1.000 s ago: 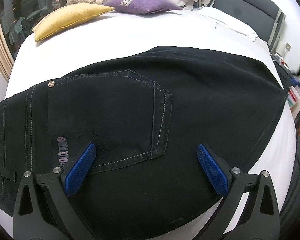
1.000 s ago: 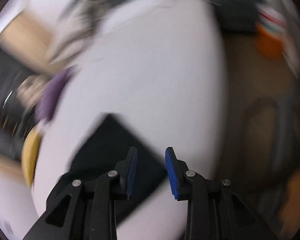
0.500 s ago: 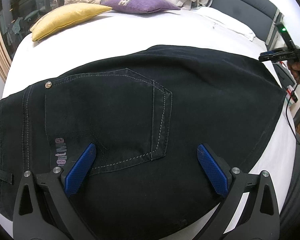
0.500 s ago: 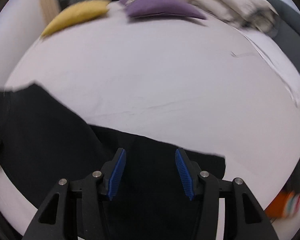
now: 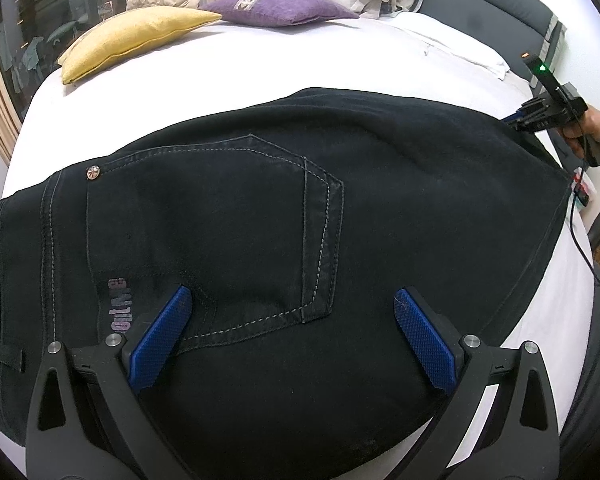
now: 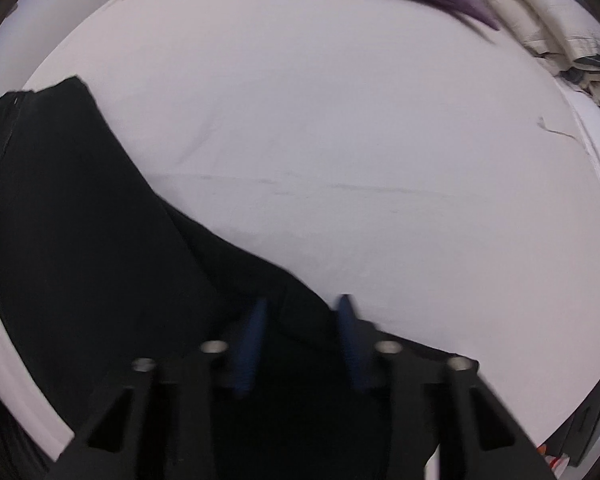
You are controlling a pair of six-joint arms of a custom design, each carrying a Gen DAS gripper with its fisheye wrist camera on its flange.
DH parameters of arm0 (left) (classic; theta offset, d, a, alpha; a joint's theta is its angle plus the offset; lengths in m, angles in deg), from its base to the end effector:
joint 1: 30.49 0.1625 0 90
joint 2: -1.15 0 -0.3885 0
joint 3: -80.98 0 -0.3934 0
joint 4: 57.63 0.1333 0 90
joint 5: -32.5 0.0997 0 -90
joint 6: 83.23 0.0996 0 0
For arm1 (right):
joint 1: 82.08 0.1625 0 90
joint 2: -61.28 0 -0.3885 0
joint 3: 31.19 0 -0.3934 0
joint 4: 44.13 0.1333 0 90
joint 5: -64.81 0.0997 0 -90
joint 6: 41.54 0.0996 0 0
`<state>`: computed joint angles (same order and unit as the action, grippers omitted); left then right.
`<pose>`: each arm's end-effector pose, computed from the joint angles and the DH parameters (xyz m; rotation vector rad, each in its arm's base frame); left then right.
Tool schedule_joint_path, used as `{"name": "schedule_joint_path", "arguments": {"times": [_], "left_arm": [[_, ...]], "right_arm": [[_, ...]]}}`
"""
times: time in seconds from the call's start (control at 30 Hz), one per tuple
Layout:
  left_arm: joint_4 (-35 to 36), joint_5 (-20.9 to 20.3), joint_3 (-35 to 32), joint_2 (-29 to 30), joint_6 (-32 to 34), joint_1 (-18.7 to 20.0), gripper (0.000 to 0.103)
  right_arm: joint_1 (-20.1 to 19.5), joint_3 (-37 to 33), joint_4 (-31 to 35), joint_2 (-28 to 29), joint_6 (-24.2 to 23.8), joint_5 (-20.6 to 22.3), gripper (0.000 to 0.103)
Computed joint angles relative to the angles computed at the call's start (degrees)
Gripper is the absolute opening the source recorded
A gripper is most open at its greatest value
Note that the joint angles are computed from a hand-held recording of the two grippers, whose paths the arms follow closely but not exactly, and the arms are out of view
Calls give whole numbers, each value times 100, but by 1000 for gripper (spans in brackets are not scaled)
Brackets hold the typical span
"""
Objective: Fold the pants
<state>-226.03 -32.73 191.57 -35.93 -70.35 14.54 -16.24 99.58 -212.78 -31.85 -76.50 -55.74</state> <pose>-0.2498 -0.4977 -0.0621 1.3009 2.4071 -0.2783 -0.0972 -0.4187 0.3109 -0.0175 -2.3177 0.4394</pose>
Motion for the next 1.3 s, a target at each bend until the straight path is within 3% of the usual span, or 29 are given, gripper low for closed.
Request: {"name": "schedule_joint_path", "arguments": {"times": [0.07,0.13,0.23,0.27,0.33,0.4,0.43,0.5,0.57,0.67,0.73,0.77,0.83,0.87,0.93,0.97,1.0,1.07,1.13,1.17,1.23,1.3], "left_arm": [[-42,20,20,9,6,-10,103],[-117,43,49,23,36,-21,103],[-230,68,79,45,105,-17,103],[-242,66,79,49,113,-14,103],[-236,59,76,45,112,-6,103],[-223,66,77,30,99,-8,103],[-223,76,84,22,84,-21,103],[-282,55,141,-34,80,-42,103],[-380,-8,165,-93,-12,-53,103],[-392,-75,111,-99,-121,-45,103],[-174,40,10,-22,-201,-39,103],[-165,72,3,-2,-207,-33,103],[-186,119,15,25,-166,-37,103],[-170,128,4,46,-124,-24,103],[-152,101,-4,53,-50,5,103],[-88,123,-10,33,-45,3,103],[-25,158,-2,2,-47,-4,103],[60,259,98,-129,-71,12,103],[84,462,294,-280,-129,-35,103],[107,545,378,-365,-151,-62,103],[-38,557,607,-610,-216,-143,103],[-329,370,699,-736,-254,-191,103]], "right_arm": [[-113,98,-494,36,252,52,9],[-216,171,-1011,157,879,-23,9],[-586,412,-1615,19,1986,561,9],[-653,526,-2035,82,2204,578,13],[-421,491,-2808,484,2361,-65,19],[-299,338,-3536,842,2353,-1265,14],[-275,338,-3567,801,2695,-1642,13],[-446,535,-3099,271,3629,-1795,16],[-300,860,-3045,-343,3724,-1133,19],[117,968,-2912,-552,2943,420,19],[212,888,-2323,-407,2604,1517,21],[254,773,-1937,-258,2429,1774,21],[167,589,-1757,195,2232,1701,21],[-159,539,-1869,310,2326,1802,19],[-784,706,-2392,226,2769,2270,0],[-1013,784,-2725,159,3128,2157,0],[-1003,888,-3025,148,3278,1804,0],[-867,983,-3424,135,3262,611,0],[-898,1192,-3439,-109,3808,-508,0],[-928,1299,-3192,-348,4270,-786,15],[-803,1665,-2958,-1028,4507,-624,17],[-630,1902,-2935,-1410,4175,222,18]]}}
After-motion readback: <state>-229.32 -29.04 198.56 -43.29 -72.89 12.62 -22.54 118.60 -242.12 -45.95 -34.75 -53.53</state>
